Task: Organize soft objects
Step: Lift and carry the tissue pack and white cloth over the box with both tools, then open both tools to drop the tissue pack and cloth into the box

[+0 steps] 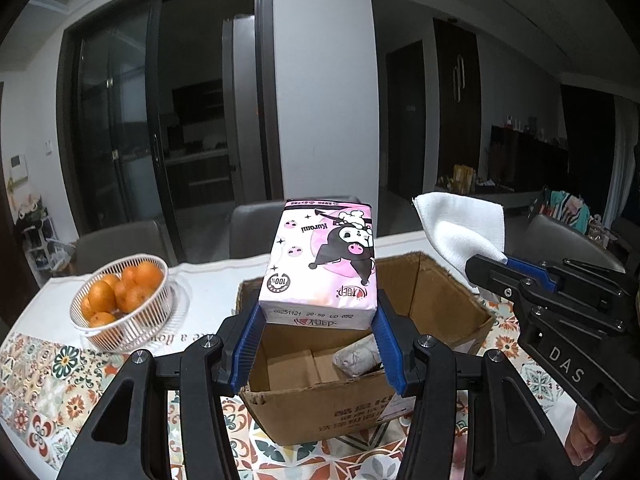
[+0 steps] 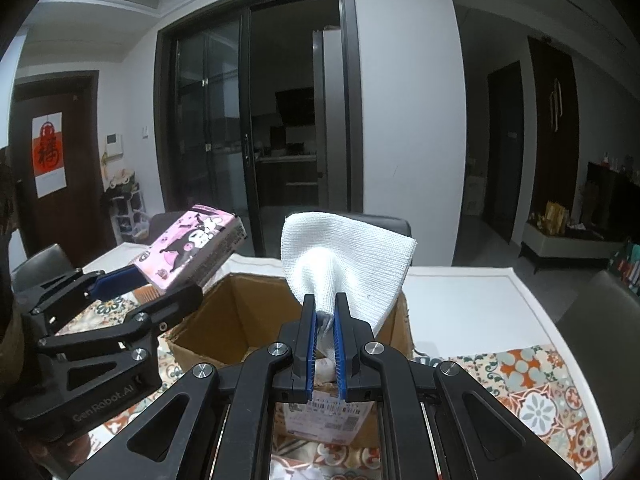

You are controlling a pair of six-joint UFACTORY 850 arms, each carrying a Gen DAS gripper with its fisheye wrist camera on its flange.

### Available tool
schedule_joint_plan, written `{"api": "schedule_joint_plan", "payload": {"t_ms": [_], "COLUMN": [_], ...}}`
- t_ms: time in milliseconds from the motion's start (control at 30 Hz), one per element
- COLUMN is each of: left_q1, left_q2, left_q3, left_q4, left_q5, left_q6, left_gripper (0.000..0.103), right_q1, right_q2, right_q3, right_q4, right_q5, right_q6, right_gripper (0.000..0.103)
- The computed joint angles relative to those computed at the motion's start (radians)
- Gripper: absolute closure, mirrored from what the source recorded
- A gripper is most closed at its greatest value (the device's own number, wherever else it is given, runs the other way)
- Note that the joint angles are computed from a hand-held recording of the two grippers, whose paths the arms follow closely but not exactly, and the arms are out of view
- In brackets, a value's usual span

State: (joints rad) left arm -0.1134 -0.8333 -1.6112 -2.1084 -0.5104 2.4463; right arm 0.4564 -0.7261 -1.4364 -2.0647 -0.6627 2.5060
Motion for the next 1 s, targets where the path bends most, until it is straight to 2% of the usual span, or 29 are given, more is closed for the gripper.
{"api": "schedule_joint_plan", "payload": {"t_ms": [233, 500, 633, 767, 800, 867, 900, 933, 1000], "left_q1": [-0.020, -0.038, -0.046, -0.050, -0.050, -0.050, -0.048, -0.047, -0.045], "left_q2": [-0.059, -0.115, -0.135, -0.141, -0.141, -0.132, -0.129, -0.122, -0.106], "left_q3": [-0.079, -0.156, -0.187, -0.195, -0.196, -0.182, -0.178, -0.166, -0.143], "left_q4": [0.089, 0.286, 0.373, 0.371, 0.364, 0.307, 0.287, 0.239, 0.154], "left_q5": [0.085, 0.163, 0.191, 0.202, 0.203, 0.192, 0.189, 0.185, 0.181], "left_q6": [-0.082, -0.272, -0.342, -0.348, -0.341, -0.286, -0.265, -0.216, -0.125], "left_gripper": [0.051, 0.051, 0.051, 0.051, 0.050, 0.044, 0.041, 0.041, 0.040], "right_q1": [-0.039, -0.068, -0.080, -0.082, -0.083, -0.087, -0.087, -0.085, -0.081], "right_q2": [-0.044, -0.088, -0.108, -0.119, -0.120, -0.117, -0.114, -0.109, -0.099], "right_q3": [-0.065, -0.119, -0.149, -0.165, -0.167, -0.165, -0.159, -0.150, -0.136], "right_q4": [0.038, 0.120, 0.178, 0.233, 0.245, 0.242, 0.226, 0.208, 0.210], "right_q5": [0.105, 0.200, 0.240, 0.244, 0.247, 0.259, 0.253, 0.236, 0.208], "right_q6": [-0.055, -0.134, -0.204, -0.274, -0.285, -0.274, -0.253, -0.229, -0.224], "right_gripper": [0.094, 0.094, 0.094, 0.093, 0.092, 0.081, 0.069, 0.062, 0.062]}}
